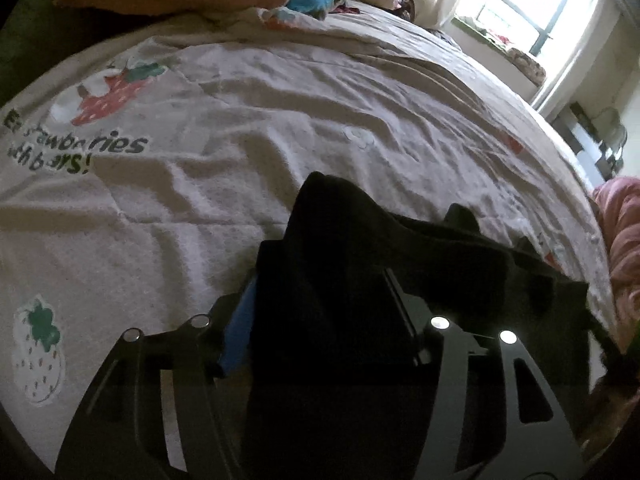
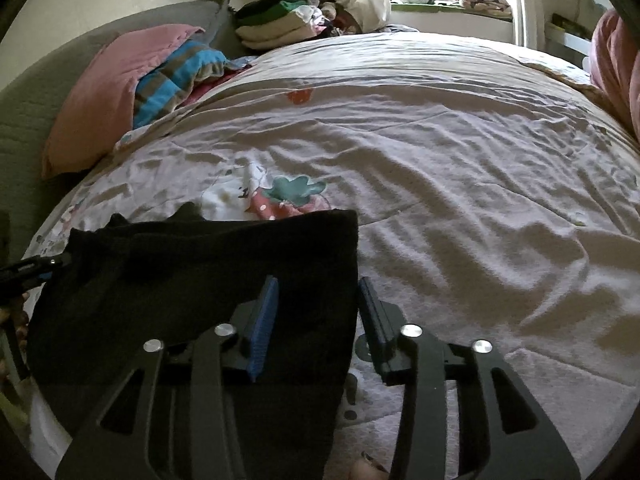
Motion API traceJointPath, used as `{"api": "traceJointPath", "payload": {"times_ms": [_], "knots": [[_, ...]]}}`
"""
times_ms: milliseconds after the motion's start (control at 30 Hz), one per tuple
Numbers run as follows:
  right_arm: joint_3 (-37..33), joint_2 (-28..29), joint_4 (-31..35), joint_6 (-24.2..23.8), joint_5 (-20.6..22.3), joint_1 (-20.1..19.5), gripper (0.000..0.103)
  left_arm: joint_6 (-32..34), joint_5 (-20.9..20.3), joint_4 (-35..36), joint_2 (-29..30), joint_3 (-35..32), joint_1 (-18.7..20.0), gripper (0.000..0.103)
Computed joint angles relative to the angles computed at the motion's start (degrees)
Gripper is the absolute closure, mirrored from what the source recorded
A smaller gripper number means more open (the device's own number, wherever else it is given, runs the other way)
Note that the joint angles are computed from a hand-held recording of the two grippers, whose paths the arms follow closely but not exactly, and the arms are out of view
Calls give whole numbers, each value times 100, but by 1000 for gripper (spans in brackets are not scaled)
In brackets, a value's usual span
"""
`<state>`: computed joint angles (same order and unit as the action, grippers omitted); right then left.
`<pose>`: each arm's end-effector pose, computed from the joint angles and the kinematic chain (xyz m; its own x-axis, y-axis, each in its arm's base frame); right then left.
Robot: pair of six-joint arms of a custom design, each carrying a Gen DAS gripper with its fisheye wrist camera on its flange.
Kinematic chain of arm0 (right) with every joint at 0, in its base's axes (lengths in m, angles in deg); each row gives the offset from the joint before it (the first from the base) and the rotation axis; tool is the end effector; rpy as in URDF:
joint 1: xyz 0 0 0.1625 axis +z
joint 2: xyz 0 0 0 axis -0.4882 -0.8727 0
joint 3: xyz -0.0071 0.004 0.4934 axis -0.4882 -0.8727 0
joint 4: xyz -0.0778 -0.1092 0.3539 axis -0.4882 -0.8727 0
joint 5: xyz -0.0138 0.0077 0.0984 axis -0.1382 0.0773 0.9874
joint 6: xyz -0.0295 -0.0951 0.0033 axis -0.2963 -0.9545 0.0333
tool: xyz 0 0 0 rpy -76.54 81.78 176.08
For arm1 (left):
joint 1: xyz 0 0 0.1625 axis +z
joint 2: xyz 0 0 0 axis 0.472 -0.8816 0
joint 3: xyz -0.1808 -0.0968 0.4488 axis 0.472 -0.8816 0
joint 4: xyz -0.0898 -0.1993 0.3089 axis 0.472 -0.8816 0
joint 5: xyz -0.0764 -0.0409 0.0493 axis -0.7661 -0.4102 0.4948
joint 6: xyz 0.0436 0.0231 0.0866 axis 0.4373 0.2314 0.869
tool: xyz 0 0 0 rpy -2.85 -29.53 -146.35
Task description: Fold small clothes
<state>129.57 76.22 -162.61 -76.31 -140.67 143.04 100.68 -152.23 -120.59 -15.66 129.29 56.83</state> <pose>0.2430 -0.3743 -0.0409 -0.8501 -0.0078 0.5265 -0.3678 0.7244 -0.5831 0.1420 -0.4366 0.3560 -0.8553 0.0219 -0.5177 0.3090 0.8235 -0.4758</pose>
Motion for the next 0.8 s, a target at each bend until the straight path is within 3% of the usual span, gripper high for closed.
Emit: {"api": "traceJointPath", "payload": {"times_ms": [67, 133, 367, 500, 633, 800], "knots": [[34, 7, -128, -43, 97, 5, 95, 157, 121, -231, 24, 99, -65, 90], [64, 14, -284, -81, 147, 35, 96, 223, -25, -358, -63, 140, -38, 93], [230, 54, -1318, -17, 485, 47, 97, 220, -798, -736, -434, 233, 180, 96], [117, 84, -1080, 29, 257, 4, 96, -63, -1015, -573, -379, 31, 478, 98], [23, 107, -747, 138, 61, -42, 96, 8, -942, -412, -318, 16, 534, 98], [19, 110, -633, 204, 11, -59, 86, 79, -1100, -312, -458, 21, 515, 88]]}}
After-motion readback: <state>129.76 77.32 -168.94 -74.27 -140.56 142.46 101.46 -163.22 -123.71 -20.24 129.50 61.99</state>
